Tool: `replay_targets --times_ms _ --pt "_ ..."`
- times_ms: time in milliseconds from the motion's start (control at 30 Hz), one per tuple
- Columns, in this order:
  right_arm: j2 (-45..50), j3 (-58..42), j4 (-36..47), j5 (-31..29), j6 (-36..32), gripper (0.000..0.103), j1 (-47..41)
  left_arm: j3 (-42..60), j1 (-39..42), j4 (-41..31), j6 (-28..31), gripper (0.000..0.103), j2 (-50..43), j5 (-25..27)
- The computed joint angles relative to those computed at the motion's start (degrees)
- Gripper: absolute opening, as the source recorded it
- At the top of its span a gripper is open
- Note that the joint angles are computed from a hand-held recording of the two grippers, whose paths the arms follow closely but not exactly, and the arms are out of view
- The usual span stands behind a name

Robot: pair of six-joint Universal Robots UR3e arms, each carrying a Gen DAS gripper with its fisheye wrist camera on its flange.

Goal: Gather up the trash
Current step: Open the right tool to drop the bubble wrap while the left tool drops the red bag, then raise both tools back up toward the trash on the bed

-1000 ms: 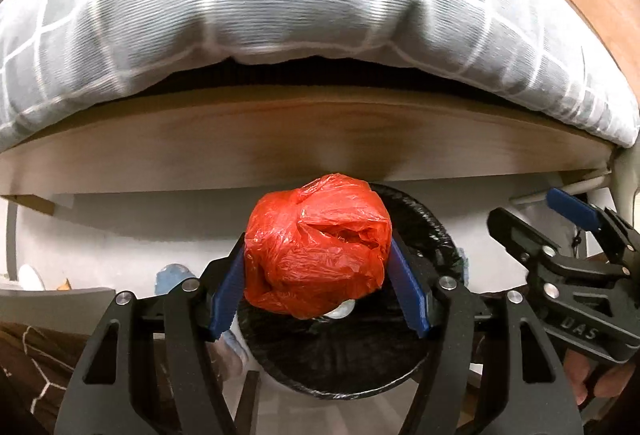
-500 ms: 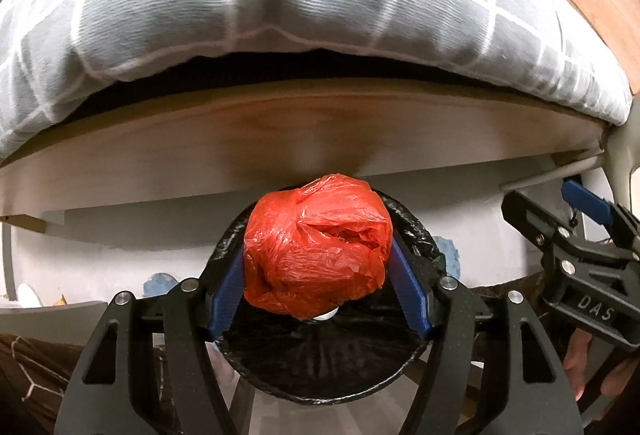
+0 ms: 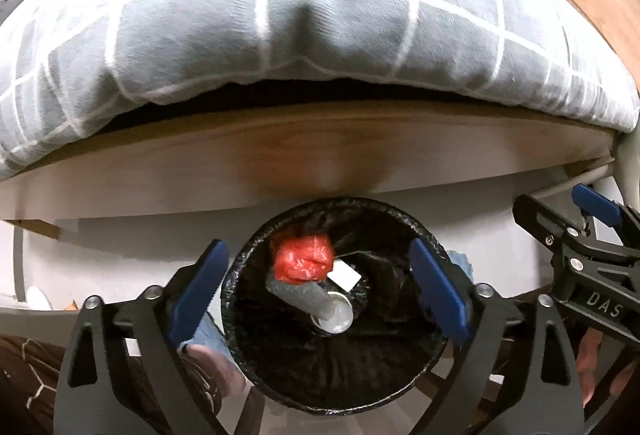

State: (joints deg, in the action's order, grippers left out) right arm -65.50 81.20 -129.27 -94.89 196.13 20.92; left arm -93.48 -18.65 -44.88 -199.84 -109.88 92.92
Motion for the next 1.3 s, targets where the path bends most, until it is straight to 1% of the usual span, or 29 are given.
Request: replay_targets --times_ms 33,133,300,500,700,867,1067,1167,1300 --pt "-0.15 -0.18 -0.03 -0.01 -0.05 0.095 0.01 0.00 0.15 0.01 -0.22 0.096 0.37 0.29" --pt "-0.67 -0.51 -0.13 -0.57 -0.45 0.095 0.23 -0.47 0.36 -0.16 -0.40 0.097 1.90 1.15" --pt "-1.66 -1.44 -0.15 -0.84 -0.18 0.095 0.44 0.21 0.32 -1.51 -0.34 0.097 4.62 3.36" --pt "-3.10 -4.25 0.42 -3.09 -0.69 0.095 1.46 0.68 0.72 -2.62 0.39 0.097 8.24 4.98" --pt "-3.76 -8.36 0.81 -3.81 -2.19 0.095 1.17 4.24 1.12 -4.38 0.48 0.097 9.53 5.99" --pt "-3.53 -11.72 0.43 -3.55 -2.97 0.095 0.28 7.25 1.50 -3.22 0.84 0.097 9.07 6.70" --pt "0.95 -20.91 1.52 -3.61 -4.27 0.095 -0.76 15.10 2.89 -4.65 1.67 0.097 5.80 6.71" --pt "4.52 -27.78 3.11 -3.72 -5.38 0.095 -1.53 20.63 3.91 -6.15 2.23 0.097 2.76 6.22" --pt "11.56 -40.27 7.38 -3.57 -6.60 0.095 -3.01 27.79 5.14 -8.39 3.09 0.097 -1.53 5.70"
